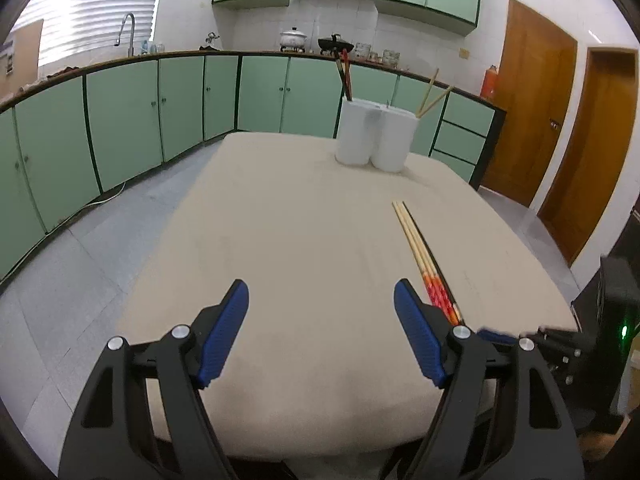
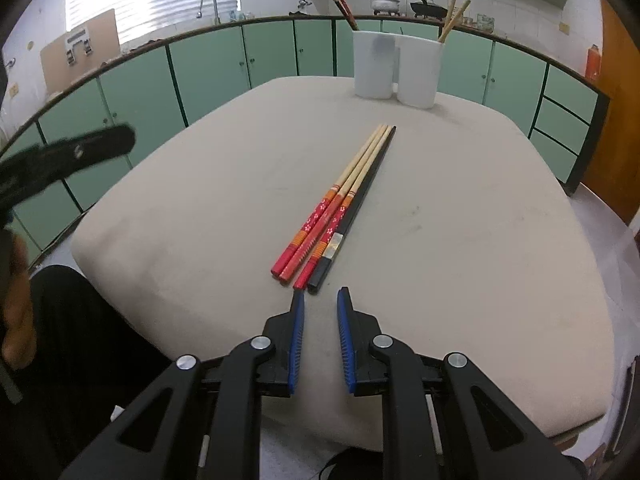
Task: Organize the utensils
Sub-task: 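Move both tools back over the remaining chopsticks, then grasp a red patterned chopstick with the left gripper while the right gripper grasps the black chopstick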
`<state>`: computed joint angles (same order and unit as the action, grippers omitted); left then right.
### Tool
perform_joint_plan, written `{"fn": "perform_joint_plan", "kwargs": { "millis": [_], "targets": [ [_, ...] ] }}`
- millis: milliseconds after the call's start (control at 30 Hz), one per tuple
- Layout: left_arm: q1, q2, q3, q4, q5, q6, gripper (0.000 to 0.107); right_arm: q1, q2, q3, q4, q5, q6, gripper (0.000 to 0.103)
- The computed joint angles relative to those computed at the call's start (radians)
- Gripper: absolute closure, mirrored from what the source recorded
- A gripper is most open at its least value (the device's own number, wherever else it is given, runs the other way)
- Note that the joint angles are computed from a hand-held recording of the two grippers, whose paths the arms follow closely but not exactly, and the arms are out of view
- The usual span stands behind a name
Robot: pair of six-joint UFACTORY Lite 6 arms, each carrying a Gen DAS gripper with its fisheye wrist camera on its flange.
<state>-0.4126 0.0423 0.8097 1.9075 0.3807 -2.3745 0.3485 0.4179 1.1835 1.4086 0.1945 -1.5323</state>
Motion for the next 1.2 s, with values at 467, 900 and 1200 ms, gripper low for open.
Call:
{"fn": "perform_joint_plan", "kwargs": {
  "millis": [467, 900, 1200],
  "targets": [
    [-0.06, 0.15, 0.044, 0.141, -0.022, -0.11, 0.034, -0.043, 0.029, 0.022, 0.03, 0.039, -0.038, 0.086],
    [-0.128, 0.342, 0.22, 0.041, -0.056, 0.038, 0.037, -0.145, 0.104, 0.118, -0.037, 0.088, 0.053, 0.097],
    [-0.172, 0.469, 0.369, -0.158, -0.041, 0.24, 0.038, -0.171, 0.106, 0.12, -0.03, 0.117, 0.038, 0.097]
  ]
}}
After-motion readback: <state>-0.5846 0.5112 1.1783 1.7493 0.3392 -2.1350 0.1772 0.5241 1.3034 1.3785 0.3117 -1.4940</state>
